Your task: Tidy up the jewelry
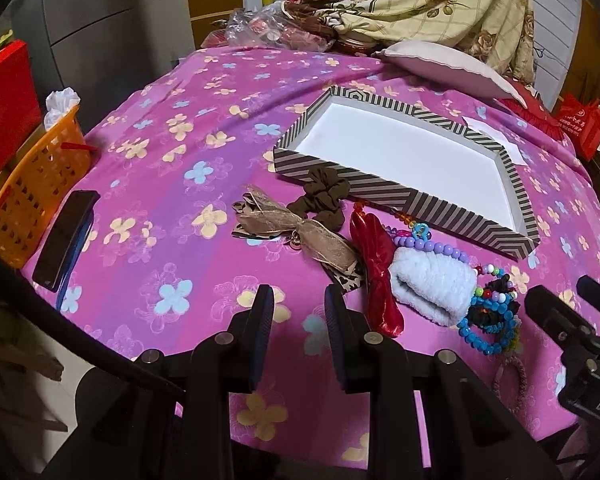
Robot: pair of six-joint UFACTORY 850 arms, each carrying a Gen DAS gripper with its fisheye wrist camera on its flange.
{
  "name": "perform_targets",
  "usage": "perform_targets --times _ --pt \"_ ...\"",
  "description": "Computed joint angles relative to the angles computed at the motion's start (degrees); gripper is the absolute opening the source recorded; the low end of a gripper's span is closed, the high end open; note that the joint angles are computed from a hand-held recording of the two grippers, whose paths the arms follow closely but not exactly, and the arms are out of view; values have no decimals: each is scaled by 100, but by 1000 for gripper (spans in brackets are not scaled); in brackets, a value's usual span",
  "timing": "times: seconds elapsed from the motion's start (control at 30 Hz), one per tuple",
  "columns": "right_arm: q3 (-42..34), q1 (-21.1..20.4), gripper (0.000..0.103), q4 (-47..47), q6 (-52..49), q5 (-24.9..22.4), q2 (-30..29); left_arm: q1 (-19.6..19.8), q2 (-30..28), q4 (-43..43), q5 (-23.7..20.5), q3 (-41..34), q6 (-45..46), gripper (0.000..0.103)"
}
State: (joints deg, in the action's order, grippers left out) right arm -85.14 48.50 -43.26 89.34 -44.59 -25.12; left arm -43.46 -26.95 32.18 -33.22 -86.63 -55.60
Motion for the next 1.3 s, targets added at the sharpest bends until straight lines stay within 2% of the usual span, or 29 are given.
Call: perform_targets --times 0.3,0.43,1.0,1.3 --pt "-228 48 102 109 -113 -120 -117 2 54 -107 32 20 51 47" --pt "-339 52 102 226 -214 -311 -186 0 56 -89 29 18 42 47" --pt "-377 130 102 -5 -232 -334 -243 -2 -11 -326 19 -36 257 47" --pt "-276 97 102 -11 -80 -115 -191 17 1 -289 47 26 175 47"
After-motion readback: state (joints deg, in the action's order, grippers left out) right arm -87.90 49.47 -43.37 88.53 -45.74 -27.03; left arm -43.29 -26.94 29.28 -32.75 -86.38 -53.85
